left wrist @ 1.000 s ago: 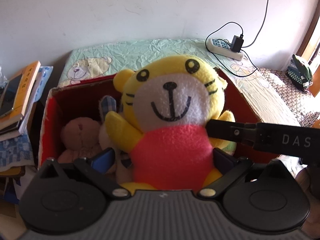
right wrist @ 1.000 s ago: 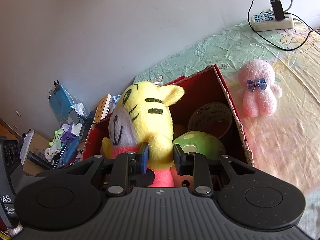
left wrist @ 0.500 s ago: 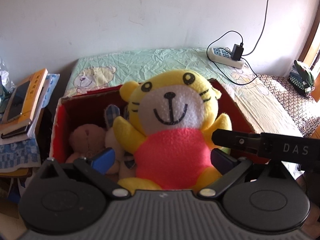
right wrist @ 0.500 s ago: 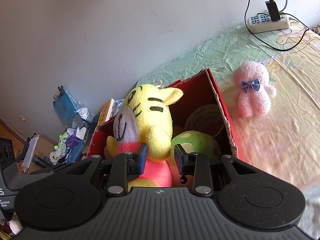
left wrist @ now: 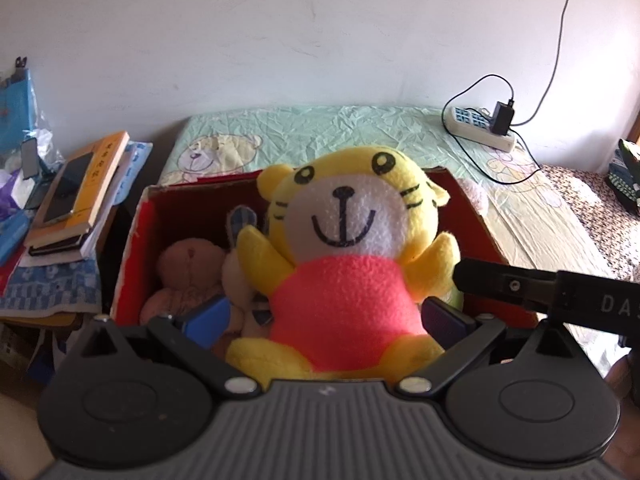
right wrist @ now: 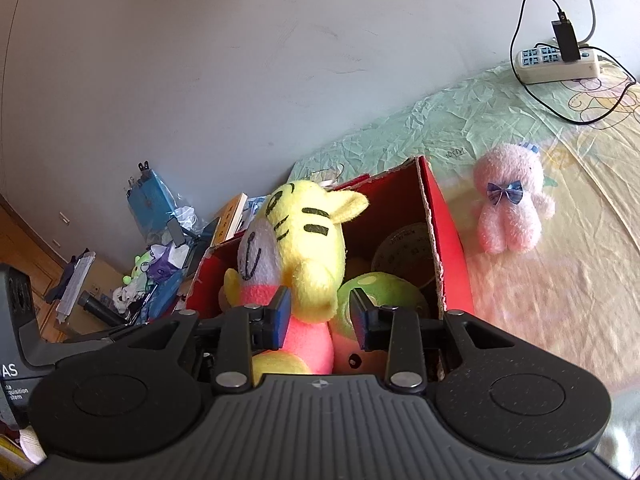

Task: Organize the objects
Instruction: 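Lower the tiger plush into the box and open the right gripper, then withdraw the right gripper from the box toward the pink bunny plush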

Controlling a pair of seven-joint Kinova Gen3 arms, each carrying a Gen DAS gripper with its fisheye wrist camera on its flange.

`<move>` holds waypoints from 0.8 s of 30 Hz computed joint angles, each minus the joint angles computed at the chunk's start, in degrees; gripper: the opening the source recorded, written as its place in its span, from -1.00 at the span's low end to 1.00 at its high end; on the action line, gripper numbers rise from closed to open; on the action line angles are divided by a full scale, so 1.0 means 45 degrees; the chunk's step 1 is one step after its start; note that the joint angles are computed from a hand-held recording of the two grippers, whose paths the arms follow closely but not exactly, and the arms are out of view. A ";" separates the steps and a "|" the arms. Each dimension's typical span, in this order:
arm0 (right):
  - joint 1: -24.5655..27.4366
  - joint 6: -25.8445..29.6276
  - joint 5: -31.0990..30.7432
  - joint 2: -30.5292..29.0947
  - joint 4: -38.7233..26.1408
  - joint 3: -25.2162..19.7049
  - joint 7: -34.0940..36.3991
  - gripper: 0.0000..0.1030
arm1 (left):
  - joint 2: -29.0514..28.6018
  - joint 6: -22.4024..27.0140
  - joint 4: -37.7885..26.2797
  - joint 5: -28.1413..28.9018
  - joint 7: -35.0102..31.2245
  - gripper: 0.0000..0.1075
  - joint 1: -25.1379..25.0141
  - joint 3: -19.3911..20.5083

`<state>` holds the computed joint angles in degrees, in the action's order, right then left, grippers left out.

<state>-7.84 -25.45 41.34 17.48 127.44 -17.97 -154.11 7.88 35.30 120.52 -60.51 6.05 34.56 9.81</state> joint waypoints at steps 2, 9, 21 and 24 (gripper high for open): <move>0.0546 -0.0181 0.0971 -0.0008 0.0009 -0.0199 -0.0562 -0.31 | 0.0134 0.0362 -0.0227 0.0262 0.0144 0.88 0.0143 0.0086; 0.1435 -0.1448 0.3900 -0.0081 0.0047 0.0475 -0.2352 -0.25 | 0.0666 0.2383 -0.1188 0.0364 0.1112 0.88 0.1254 0.0305; 0.1826 -0.3665 0.6864 0.0241 -0.0233 0.2382 -0.3949 -0.23 | 0.1690 0.4897 -0.2895 0.0793 0.1662 0.88 0.2595 0.0231; 0.1941 -0.4090 0.7438 0.0345 -0.0344 0.2710 -0.4183 -0.23 | 0.2010 0.5498 -0.3360 0.0847 0.1728 0.88 0.2931 0.0167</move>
